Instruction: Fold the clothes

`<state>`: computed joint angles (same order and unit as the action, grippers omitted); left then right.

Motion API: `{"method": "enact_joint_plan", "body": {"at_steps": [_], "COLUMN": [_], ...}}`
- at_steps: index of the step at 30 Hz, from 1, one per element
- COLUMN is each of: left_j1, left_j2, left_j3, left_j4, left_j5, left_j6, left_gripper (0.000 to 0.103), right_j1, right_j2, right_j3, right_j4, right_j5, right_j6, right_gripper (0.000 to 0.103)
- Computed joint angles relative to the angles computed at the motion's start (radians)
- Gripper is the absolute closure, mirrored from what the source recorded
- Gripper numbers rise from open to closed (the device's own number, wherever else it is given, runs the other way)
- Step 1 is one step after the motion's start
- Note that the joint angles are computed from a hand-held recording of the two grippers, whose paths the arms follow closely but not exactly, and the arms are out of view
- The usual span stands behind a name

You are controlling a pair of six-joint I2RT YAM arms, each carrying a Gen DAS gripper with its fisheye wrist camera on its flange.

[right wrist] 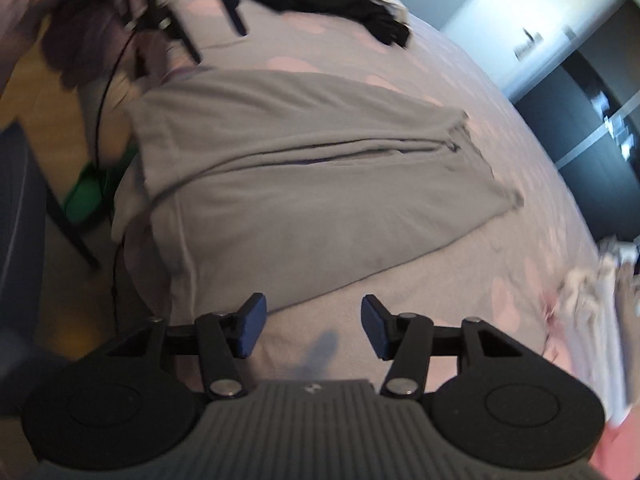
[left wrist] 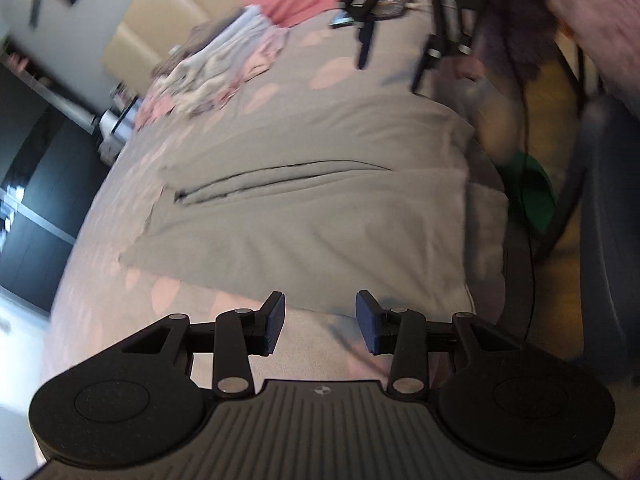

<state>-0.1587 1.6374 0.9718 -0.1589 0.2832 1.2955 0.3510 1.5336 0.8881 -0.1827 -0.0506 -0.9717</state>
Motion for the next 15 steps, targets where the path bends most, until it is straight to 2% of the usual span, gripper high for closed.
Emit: {"method": "enact_joint_plan", "body": {"at_steps": [5,9,10,12,15], "left_j1": [0.03,0.058,0.066,0.079,0.088], "left_j2": [-0.052,-0.032,-0.018,0.018,0.074], "left_j3": [-0.159,-0.271,-0.294,-0.328,-0.351], "left_j4": [0.137,0.305,0.355,0.442,0.534], "left_j5": [0.052,0.109,0.13,0.174,0.224], "left_j6": [0.317,0.545,0.597,0.692,0.775], "left_gripper": [0.06,0.055,0.053,0.051,0.048], "right_j1": [-0.004,-0.015,-0.016,-0.019,-0.016], "right_j2": [-0.041,-0.089,-0.092,-0.095,-0.087], "right_j3": [-0.12,-0.225,-0.243,-0.272,-0.31], "right_j4": [0.092,0.15,0.172,0.219,0.299], "right_j5": [-0.016,-0.046,-0.054,-0.079,-0.108], "right_j6": [-0.326,-0.579,-0.623,-0.689,-0.768], "right_gripper": [0.047,0.044,0.042,0.031,0.03]}}
